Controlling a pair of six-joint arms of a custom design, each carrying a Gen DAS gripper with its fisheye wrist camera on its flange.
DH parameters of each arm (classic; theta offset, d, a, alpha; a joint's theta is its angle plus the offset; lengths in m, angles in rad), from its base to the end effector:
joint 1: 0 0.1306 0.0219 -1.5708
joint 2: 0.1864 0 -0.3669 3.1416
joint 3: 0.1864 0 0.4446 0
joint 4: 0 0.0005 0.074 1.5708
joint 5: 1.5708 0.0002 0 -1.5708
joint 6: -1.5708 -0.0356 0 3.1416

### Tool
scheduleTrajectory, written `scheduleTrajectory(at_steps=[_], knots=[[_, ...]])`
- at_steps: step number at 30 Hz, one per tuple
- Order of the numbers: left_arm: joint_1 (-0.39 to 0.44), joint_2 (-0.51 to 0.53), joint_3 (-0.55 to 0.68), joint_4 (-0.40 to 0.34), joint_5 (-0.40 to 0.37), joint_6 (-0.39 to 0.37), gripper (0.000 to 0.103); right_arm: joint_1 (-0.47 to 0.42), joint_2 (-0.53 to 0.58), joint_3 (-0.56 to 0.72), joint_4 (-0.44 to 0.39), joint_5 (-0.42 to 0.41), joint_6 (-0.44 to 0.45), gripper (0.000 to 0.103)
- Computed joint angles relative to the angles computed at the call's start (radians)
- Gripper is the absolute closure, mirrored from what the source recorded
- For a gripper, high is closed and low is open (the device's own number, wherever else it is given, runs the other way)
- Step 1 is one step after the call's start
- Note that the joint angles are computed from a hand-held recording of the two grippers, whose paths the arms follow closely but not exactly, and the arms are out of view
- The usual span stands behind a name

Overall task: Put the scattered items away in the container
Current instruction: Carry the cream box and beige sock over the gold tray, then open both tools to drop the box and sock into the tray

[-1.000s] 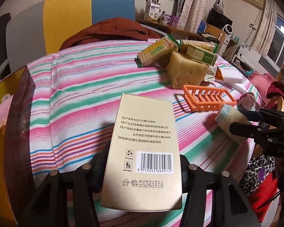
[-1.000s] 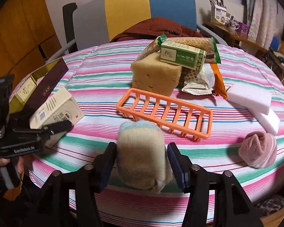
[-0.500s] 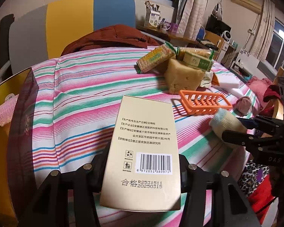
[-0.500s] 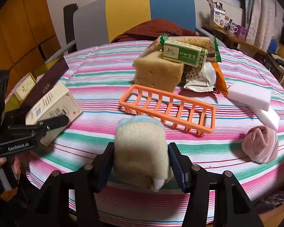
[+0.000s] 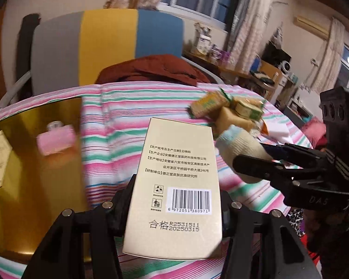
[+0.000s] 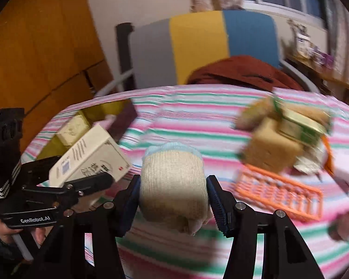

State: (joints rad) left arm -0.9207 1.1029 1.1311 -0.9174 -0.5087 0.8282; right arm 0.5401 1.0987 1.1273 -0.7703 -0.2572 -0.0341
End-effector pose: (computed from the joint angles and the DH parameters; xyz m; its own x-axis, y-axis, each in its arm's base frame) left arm 0.2739 -0.3325 0.4139 -0.6932 -0.1514 -0.7047 -0.0017 0.9780 -0.2084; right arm 0.3753 0.2350 0.4219 -0.6015 -0.3222 -0.7310 -0.6380 0.7444 0.1969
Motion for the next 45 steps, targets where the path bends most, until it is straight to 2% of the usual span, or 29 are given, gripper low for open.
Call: scheduleTrajectory(at_steps=[8,11,17,19,24,30,34,38,45], knots=[[0.106,-0.183,-0.082,-0.169,-0.07,0.063,0.049,0.144,0.174,0.174,0.021,-0.028,0.022,0.046],[0.175,-0.226,-0.102,-0.209,-0.046,0.054,0.049,0.178,0.253,0.259,0.011,-0.031,0.02,0.046],[0.362,-0.27,-0.132,-0.243,0.071,-0.004,0.049,0.237,0.421,0.452,-0.054,-0.02,0.038,0.046],[0.436,-0.272,-0.146,-0.228,0.151,-0.028,0.049,0.249,0.487,0.534,-0.091,-0.004,0.036,0.046],[0.517,-0.221,-0.136,-0.225,0.208,-0.081,0.048,0.262,0.647,0.733,-0.183,0.021,0.027,0.046],[0.588,-0.198,-0.143,-0.203,0.24,-0.089,0.048,0.272,0.794,0.917,-0.277,0.013,-0.003,0.046],[0.623,-0.183,-0.15,-0.2,0.278,-0.086,0.044,0.276,0.844,0.976,-0.304,0.025,-0.011,0.046],[0.617,-0.174,-0.15,-0.192,0.261,-0.095,0.039,0.269,0.867,0.995,-0.313,-0.003,-0.045,0.043],[0.601,-0.226,-0.172,-0.185,0.223,-0.055,0.039,0.256,0.8,0.9,-0.223,-0.045,-0.08,0.043]])
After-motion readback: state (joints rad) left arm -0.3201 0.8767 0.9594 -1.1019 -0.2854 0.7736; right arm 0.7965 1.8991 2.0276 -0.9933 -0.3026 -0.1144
